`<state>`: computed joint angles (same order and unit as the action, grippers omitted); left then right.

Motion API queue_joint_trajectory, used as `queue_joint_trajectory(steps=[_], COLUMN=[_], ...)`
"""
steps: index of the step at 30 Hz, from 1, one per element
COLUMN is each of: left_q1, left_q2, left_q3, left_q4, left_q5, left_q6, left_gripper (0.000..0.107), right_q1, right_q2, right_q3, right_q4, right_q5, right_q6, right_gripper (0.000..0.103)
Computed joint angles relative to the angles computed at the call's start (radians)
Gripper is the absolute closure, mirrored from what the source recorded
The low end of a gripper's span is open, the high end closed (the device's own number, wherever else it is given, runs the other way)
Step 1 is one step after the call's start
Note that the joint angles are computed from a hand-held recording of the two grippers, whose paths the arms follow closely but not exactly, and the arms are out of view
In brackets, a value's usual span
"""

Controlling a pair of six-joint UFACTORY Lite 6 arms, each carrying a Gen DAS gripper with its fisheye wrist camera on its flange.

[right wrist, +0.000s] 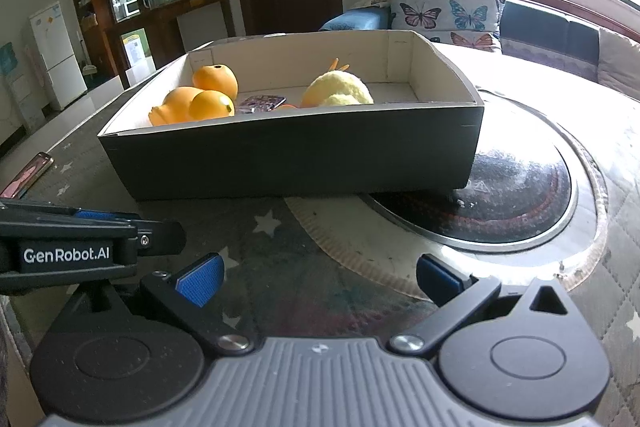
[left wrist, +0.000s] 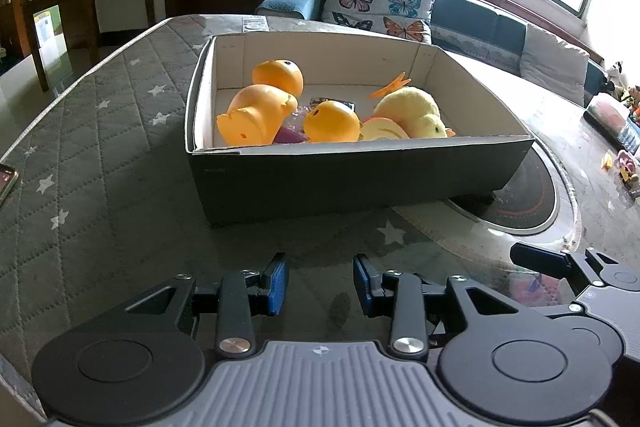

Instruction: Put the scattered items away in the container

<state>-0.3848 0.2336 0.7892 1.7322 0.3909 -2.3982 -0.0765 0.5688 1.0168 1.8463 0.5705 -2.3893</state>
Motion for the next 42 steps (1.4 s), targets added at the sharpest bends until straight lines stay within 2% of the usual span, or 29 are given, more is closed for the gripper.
queue_joint_trajectory(steps=[42], left_q1=[0.022], left_q2=[0.008], left_q3=[0.004], left_q4=[0.009], left_q5=[-0.014], left_q6=[0.015], left_gripper=[0.069], right_q1=[0.036], right_q2=[0.031], right_q3=[0.037], right_q4=[0.008], right_q5=[-0.026], right_q6=[0.015], right_gripper=[0.0])
